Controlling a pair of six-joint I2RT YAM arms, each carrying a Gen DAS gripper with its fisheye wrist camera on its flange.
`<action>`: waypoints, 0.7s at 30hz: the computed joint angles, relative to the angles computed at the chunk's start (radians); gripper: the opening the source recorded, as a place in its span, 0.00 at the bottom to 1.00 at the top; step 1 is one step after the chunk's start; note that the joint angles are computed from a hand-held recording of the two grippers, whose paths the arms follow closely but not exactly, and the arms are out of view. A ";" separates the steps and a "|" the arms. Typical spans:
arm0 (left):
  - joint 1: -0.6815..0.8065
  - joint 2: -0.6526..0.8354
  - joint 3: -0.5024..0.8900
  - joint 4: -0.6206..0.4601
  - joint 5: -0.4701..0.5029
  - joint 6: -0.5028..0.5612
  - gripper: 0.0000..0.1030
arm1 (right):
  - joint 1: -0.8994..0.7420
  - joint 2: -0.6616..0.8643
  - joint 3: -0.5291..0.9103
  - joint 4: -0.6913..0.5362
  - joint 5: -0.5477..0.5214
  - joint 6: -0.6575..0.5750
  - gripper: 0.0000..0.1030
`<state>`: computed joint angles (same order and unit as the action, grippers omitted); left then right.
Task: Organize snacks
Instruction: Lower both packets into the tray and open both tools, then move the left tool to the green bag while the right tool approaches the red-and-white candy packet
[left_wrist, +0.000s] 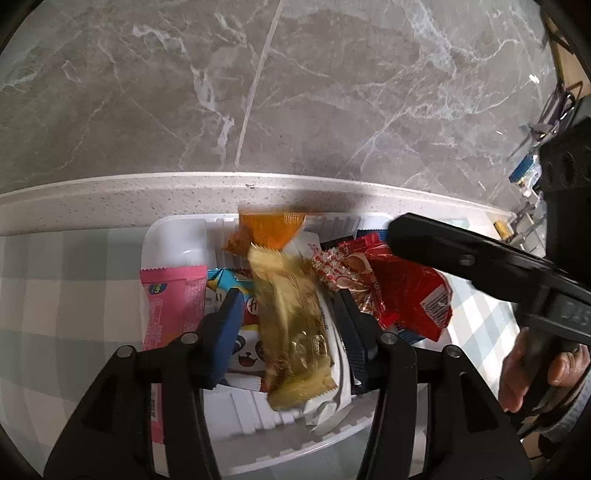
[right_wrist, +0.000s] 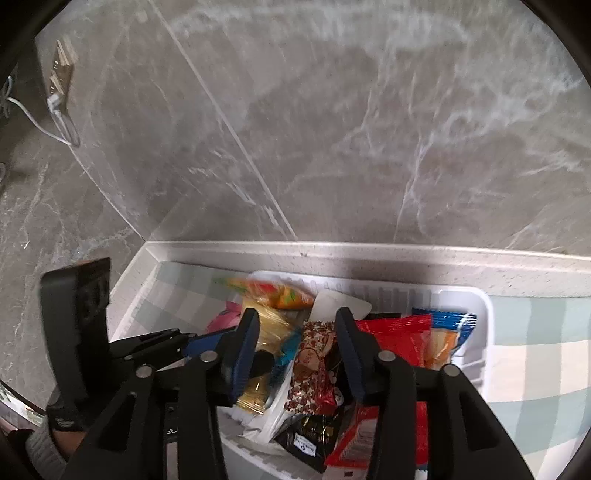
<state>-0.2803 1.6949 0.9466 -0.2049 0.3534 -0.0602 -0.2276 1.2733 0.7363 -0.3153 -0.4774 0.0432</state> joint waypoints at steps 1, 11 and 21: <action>0.000 -0.008 -0.004 -0.002 -0.002 0.001 0.48 | -0.006 -0.027 -0.008 -0.009 -0.004 -0.008 0.47; 0.008 -0.206 -0.125 -0.050 0.001 -0.031 0.49 | -0.101 -0.365 -0.115 -0.222 -0.036 -0.174 0.53; -0.029 -0.632 -0.359 -0.262 -0.009 -0.051 0.52 | -0.338 -0.730 -0.249 -0.642 -0.093 -0.537 0.55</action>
<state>-0.3089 1.0627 0.5872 -0.4673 0.3440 -0.1112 -0.5658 0.5431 0.4871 -0.9568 -0.5708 -0.4935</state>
